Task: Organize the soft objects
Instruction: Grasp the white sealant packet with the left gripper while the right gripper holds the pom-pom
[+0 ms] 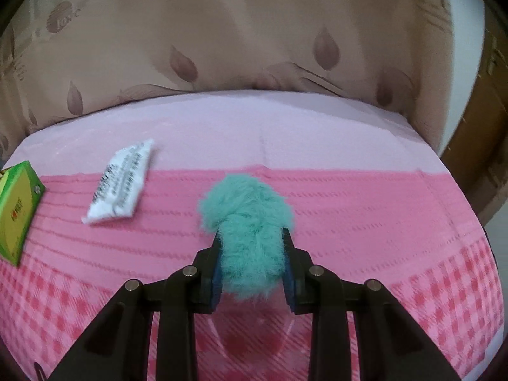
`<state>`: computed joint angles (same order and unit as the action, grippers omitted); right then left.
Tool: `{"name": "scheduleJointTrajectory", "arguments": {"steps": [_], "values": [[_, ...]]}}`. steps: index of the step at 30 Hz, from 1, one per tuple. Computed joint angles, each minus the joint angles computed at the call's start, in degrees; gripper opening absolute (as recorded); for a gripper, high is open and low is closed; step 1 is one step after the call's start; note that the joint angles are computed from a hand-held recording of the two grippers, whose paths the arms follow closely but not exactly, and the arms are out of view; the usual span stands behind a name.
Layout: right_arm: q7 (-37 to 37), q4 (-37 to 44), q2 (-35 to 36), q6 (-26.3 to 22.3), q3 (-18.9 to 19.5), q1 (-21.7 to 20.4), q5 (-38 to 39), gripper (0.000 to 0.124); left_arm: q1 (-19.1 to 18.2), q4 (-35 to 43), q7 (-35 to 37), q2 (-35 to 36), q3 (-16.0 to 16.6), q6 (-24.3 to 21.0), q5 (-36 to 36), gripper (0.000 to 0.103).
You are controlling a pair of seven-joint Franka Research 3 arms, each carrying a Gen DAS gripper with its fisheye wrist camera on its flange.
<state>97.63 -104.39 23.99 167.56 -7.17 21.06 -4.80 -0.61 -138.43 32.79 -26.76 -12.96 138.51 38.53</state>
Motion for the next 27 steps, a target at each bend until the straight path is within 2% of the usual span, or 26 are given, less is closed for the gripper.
{"name": "scheduleJointTrajectory", "arguments": {"steps": [4, 6, 11, 13, 16, 23, 27], "values": [[-0.51, -2.95, -1.83, -0.34, 1.28, -2.06, 2.64, 0.028, -4.53, 7.48, 6.72, 9.36, 1.13, 3.95, -7.3, 0.057], [-1.21, -3.83, -2.37, -0.07, 2.27, -3.11, 4.11, 0.028, -5.61, 10.59, 8.17, 13.23, 0.88, 4.82, -9.47, 0.057], [-0.6, -3.05, -1.81, -1.28, 1.6, -2.29, 3.4, 0.028, -8.53, 22.26, 14.35, 25.91, 0.87, 3.4, -17.26, 0.057], [-0.91, -3.06, -1.78, -1.28, 2.01, -2.63, 3.76, 0.028, -9.34, 27.24, 17.85, 31.17, 0.75, 3.02, -22.58, 0.057], [-2.05, -2.7, -1.49, -1.42, 3.19, -3.7, 5.34, 0.028, -9.99, 32.72, 19.58, 36.94, 0.66, 2.98, -26.16, 0.057], [-3.75, -2.5, -1.34, -1.63, 3.85, -4.28, 7.13, 0.03, -11.33, 45.3, 19.73, 48.03, 0.98, 2.02, -29.09, 0.057], [-5.4, -2.57, -1.41, -1.54, 4.96, -5.29, 9.01, 0.031, -14.0, 54.09, 15.34, 54.32, 3.2, -2.95, -25.31, 0.058]]}}
